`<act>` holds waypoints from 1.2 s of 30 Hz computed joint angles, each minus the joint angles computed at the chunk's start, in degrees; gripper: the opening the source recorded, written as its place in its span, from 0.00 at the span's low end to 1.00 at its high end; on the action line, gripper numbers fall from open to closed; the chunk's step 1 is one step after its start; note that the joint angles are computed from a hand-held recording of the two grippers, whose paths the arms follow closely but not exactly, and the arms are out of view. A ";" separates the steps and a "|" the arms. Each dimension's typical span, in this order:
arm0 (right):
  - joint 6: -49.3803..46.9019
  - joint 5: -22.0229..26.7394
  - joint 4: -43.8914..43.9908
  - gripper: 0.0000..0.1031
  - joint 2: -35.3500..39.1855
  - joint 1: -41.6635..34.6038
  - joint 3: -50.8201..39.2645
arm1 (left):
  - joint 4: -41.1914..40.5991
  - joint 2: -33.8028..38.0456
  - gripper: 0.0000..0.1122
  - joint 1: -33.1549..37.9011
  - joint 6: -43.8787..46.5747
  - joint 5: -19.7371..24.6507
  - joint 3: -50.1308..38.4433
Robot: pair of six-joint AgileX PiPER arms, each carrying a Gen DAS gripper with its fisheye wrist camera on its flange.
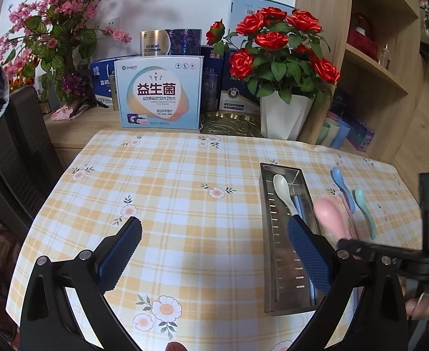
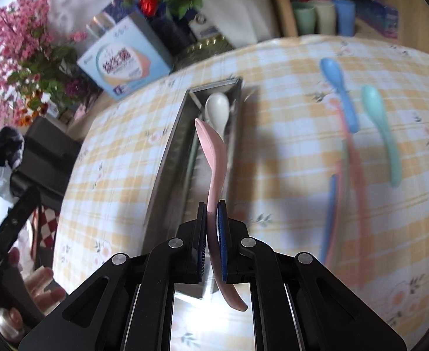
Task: Organize utensils
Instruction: 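Carry the pink spoon into the steel basket and open the right tool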
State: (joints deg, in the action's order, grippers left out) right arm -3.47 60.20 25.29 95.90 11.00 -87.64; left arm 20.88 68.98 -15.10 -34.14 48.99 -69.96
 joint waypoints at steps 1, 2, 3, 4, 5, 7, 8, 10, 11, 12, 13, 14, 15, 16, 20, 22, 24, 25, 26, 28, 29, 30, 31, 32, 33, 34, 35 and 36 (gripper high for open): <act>1.44 0.35 -0.89 0.07 0.63 1.10 -0.54 | -0.57 -0.22 0.87 0.35 0.36 -0.16 0.23; 2.63 0.62 -1.55 0.07 1.12 1.92 -0.90 | -0.68 -0.31 0.87 0.44 0.34 -0.07 0.36; 3.10 0.69 -1.83 0.07 1.46 2.19 -0.96 | -0.19 -0.26 0.87 0.37 -0.18 0.36 0.44; 4.13 0.95 -2.35 0.07 2.02 2.77 -1.53 | 0.28 0.15 0.87 0.31 -0.83 1.77 0.07; 5.15 1.11 -2.61 0.07 2.65 3.34 -2.06 | -0.20 0.41 0.87 0.53 -0.51 2.44 -0.16; 7.03 1.70 -3.29 0.07 3.81 4.35 -3.36 | -0.17 0.50 0.87 0.74 -0.50 3.21 -0.24; 7.44 1.95 -3.33 0.07 4.25 4.55 -3.77 | 0.22 0.50 0.86 0.76 -0.86 3.70 -0.26; 8.94 2.41 -3.48 0.07 4.97 5.25 -4.35 | -0.35 0.14 0.86 1.49 -0.69 3.82 -0.05; 9.27 2.51 -3.37 0.07 5.25 5.43 -4.46 | -0.56 0.13 0.86 1.93 -0.93 4.27 -0.15; 9.80 2.65 -3.43 0.07 5.52 5.74 -4.54 | -1.34 0.17 0.86 2.72 -0.85 4.80 -0.40; 10.06 2.83 -3.21 0.07 5.78 5.91 -4.50 | -2.06 0.17 0.86 3.36 -0.51 5.04 -0.56; 10.29 3.18 -3.09 0.07 6.01 5.98 -4.51 | -2.81 0.14 0.86 4.08 -0.19 5.27 -0.69; 10.57 3.27 -3.05 0.07 6.22 6.13 -4.45 | -3.15 -0.09 0.86 4.49 0.03 5.22 -0.59; 10.96 3.50 -2.87 0.07 6.47 6.21 -4.40 | -2.95 -0.18 0.86 4.52 -0.08 5.25 -0.57; 11.25 3.67 -2.18 0.07 6.93 6.33 -4.32 | -2.00 -0.43 0.86 4.12 -0.71 5.86 -0.69; 10.77 3.68 -1.22 0.07 6.98 6.12 -4.01 | -0.99 -0.27 0.86 3.44 -1.42 6.45 -1.00; 10.23 3.69 -0.37 0.09 7.01 5.96 -3.77 | 0.36 0.01 0.86 2.60 -2.42 7.25 -1.35; 9.77 3.73 0.62 0.09 7.02 5.64 -3.54 | 0.90 0.10 0.86 2.25 -2.92 7.51 -1.47; 9.30 3.83 1.40 0.09 7.10 5.35 -3.44 | 1.15 0.14 0.86 2.05 -3.27 7.62 -1.57; 8.82 3.78 1.92 0.09 6.81 5.06 -3.13 | 1.68 0.30 0.86 1.56 -4.02 8.07 -1.98; 8.55 3.57 2.12 0.09 6.53 4.90 -2.89 | 1.83 0.32 0.86 1.44 -4.24 8.13 -2.12; 7.95 3.23 2.49 0.09 6.01 4.64 -2.54 | 2.38 0.28 0.86 0.96 -4.83 8.23 -2.29; 7.09 2.74 2.72 0.09 5.32 4.39 -2.12 | 2.87 0.33 0.86 0.50 -5.34 8.36 -2.47; 6.46 2.18 2.73 0.09 4.75 4.25 -1.75 | 3.36 0.32 0.86 0.03 -5.85 8.44 -2.62; 5.59 1.27 2.72 0.09 3.84 4.03 -1.15 | 3.58 0.30 0.86 -0.23 -6.17 8.46 -2.74; 4.47 0.27 2.81 0.09 2.82 3.70 -0.44 | 3.78 0.28 0.86 -0.64 -6.65 8.35 -2.94; 3.53 -0.53 2.66 0.09 2.02 3.38 0.00 | 4.16 0.23 0.86 -1.18 -7.24 8.24 -3.09; 2.45 -1.98 2.07 0.09 0.75 3.13 0.90 | 5.29 0.27 0.86 -2.18 -8.40 8.38 -3.28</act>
State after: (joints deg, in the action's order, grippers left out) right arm -1.02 58.22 27.36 96.66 14.13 -86.74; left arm 26.17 69.25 -17.28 -42.54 57.37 -73.24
